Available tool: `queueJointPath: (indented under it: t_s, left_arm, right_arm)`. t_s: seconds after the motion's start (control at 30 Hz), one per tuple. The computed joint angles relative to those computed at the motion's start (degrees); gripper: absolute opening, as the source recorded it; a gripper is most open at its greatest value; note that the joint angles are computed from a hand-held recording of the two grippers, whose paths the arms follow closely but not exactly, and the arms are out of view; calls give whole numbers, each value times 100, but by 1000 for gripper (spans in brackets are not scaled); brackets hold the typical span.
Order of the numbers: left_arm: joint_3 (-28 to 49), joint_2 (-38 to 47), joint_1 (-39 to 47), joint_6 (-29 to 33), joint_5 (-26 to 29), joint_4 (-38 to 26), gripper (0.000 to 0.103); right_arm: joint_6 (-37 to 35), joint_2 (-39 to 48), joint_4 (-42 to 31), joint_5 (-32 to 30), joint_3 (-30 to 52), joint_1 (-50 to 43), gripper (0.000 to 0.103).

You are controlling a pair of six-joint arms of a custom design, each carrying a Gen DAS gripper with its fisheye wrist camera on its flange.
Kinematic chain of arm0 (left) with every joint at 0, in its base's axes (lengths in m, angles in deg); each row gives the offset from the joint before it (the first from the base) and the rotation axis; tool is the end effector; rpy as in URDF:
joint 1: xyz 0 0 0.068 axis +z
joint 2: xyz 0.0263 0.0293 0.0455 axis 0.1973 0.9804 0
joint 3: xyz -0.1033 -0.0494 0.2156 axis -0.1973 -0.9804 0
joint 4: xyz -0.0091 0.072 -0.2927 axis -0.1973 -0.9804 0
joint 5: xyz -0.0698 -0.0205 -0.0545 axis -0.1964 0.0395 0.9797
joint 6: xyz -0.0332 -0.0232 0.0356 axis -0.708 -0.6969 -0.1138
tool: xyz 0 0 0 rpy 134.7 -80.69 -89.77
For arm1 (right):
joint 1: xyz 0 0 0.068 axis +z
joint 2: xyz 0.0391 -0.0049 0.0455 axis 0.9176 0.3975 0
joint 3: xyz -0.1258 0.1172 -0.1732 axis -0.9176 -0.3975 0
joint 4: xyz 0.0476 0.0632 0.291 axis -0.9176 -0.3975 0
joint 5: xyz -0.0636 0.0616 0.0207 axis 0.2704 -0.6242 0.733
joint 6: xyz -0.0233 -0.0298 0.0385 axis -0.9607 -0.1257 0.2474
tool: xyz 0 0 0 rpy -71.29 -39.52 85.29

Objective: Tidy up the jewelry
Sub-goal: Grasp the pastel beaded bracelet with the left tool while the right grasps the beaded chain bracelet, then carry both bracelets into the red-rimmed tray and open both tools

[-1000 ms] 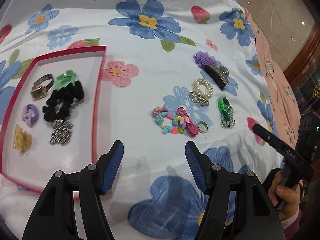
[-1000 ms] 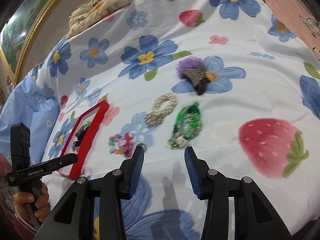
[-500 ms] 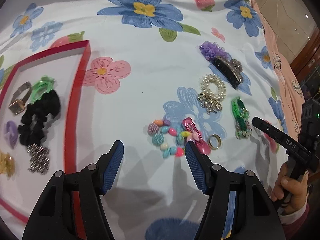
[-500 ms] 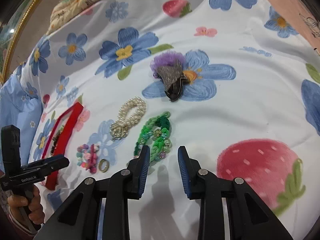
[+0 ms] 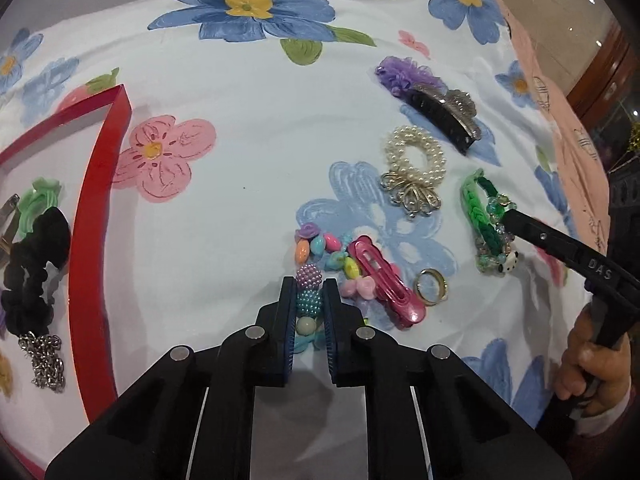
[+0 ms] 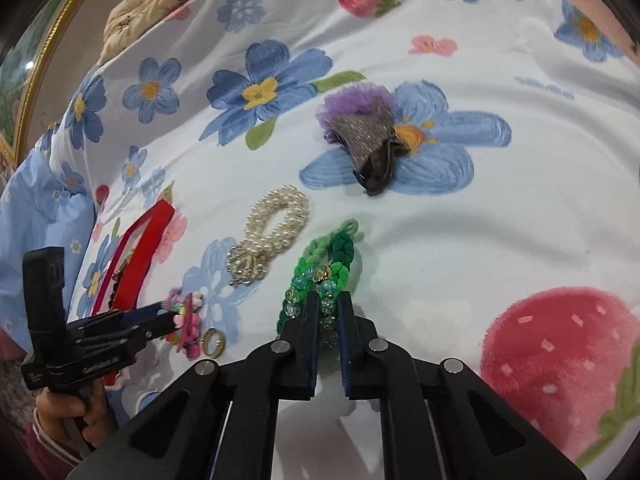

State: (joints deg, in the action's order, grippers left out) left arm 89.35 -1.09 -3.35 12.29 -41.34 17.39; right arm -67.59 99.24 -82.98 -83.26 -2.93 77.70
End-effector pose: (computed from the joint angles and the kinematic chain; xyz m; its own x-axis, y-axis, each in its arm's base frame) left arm 0.2595 -0.0771 0.2119 -0.8654 0.1591 -0.4751 0.3035 0.9210 -0.2444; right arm 0.2334 0.0550 0.1929 -0.8083 0.2137 -0.5486 -0.0503 0.9033 0.4260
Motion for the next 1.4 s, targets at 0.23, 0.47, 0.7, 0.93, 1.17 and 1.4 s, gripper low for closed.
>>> queueJointPath:
  t_s: [0.23,0.47,0.7,0.93,1.17,1.4]
  left_arm:
    - [-194,-593,55,-23,173,-119,11]
    - [-176,-1187,325,11,426,-395,11]
    - [-116,-1644,694,174,666,-704,11]
    - [-33,-2077,1236,460,909,-1109,11]
    - [79,-2413,2199,941,1372,-1604,11]
    - [246,-2487,3575,1773,2017,-2216,11]
  right_arm:
    - [175,-852,-332,-212,135,65,7]
    - [295,-1214,-509,-188,458,251,7]
    - [438,-1406,-393,-116,553,571,7]
    - [634,-1349,-381,155,580,1106,7]
    - [790,-1043,-173,430,720,1812,7]
    - [916,-434,170,636,1025,2510,7]
